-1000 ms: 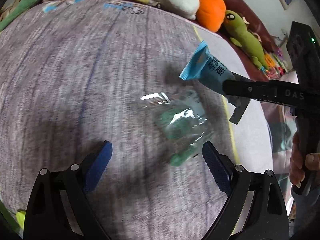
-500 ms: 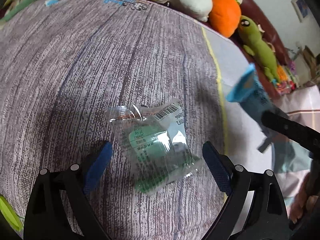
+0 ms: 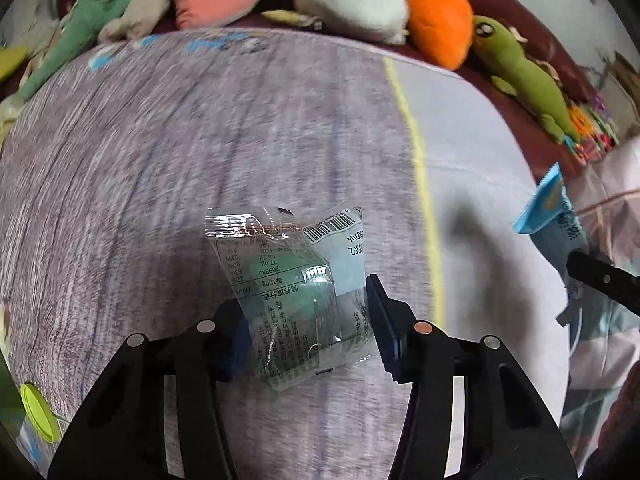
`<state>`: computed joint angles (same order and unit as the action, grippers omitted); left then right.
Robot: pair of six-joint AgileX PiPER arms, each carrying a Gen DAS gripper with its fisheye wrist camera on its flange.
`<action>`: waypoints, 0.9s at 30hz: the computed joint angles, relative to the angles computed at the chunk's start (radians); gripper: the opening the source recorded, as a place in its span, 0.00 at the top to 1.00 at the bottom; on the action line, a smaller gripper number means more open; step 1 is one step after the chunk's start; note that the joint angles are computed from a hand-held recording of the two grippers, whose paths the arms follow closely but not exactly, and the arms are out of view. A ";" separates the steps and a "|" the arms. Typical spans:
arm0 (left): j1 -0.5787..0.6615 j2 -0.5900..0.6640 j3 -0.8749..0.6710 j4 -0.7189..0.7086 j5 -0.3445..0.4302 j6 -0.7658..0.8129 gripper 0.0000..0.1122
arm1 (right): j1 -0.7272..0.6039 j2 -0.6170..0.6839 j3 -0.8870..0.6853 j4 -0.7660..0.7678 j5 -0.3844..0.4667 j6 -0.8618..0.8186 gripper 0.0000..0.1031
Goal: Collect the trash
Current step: 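Carry both wrappers over the teal bin and open the left gripper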
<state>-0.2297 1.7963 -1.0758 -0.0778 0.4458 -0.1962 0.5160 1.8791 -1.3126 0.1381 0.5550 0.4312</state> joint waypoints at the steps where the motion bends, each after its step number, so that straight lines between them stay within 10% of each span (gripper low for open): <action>1: -0.025 -0.008 -0.006 0.012 0.007 -0.014 0.53 | -0.012 -0.020 0.031 0.013 -0.017 -0.008 0.68; 15: -0.380 0.042 -0.194 0.141 0.116 -0.174 0.53 | -0.273 -0.376 0.482 0.267 -0.172 -0.291 0.68; 27: -0.595 0.214 -0.483 0.150 0.230 -0.184 0.53 | -0.689 -0.610 0.731 0.645 -0.111 -0.829 0.67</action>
<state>-0.8251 2.0105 -1.5591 0.0724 0.6762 -0.3806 -0.1732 1.2689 -0.5818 0.7833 0.4440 -0.3977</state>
